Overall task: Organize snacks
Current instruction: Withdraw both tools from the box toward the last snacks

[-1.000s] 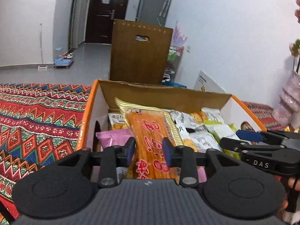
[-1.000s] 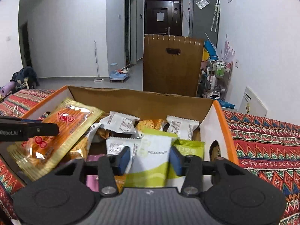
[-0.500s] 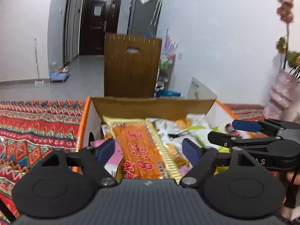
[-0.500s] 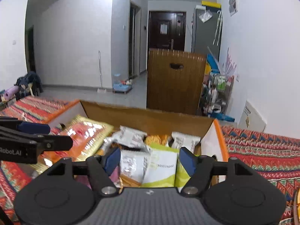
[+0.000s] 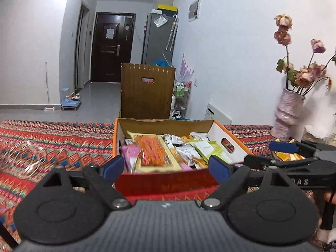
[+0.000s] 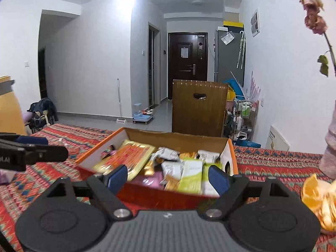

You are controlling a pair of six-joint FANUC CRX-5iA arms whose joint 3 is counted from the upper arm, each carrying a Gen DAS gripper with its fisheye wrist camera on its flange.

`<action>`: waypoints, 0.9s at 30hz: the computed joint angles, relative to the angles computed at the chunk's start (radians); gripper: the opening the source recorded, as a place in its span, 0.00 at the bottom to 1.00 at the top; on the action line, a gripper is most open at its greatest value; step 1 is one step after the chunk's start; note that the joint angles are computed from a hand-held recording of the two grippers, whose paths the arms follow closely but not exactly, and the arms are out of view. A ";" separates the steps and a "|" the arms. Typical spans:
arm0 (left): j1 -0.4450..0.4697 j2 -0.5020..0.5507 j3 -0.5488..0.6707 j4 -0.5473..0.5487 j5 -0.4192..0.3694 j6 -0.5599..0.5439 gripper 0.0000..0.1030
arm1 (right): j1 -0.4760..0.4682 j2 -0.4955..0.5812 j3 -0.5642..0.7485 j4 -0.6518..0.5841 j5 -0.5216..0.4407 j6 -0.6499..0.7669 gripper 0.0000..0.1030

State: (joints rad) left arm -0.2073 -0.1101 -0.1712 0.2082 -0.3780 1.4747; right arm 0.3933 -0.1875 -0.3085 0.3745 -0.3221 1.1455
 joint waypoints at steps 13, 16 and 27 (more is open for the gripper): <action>-0.111 -0.361 -0.212 -0.397 -0.136 0.380 0.93 | 0.236 -0.435 -0.407 0.337 -0.133 -0.406 0.88; -0.126 -0.437 -0.264 -0.415 -0.181 0.427 0.93 | 0.334 -0.526 -0.475 0.402 -0.232 -0.490 0.88; -0.122 -0.600 -0.378 -0.411 -0.307 0.492 0.93 | 0.771 -0.791 -0.648 0.489 -0.614 -0.842 0.88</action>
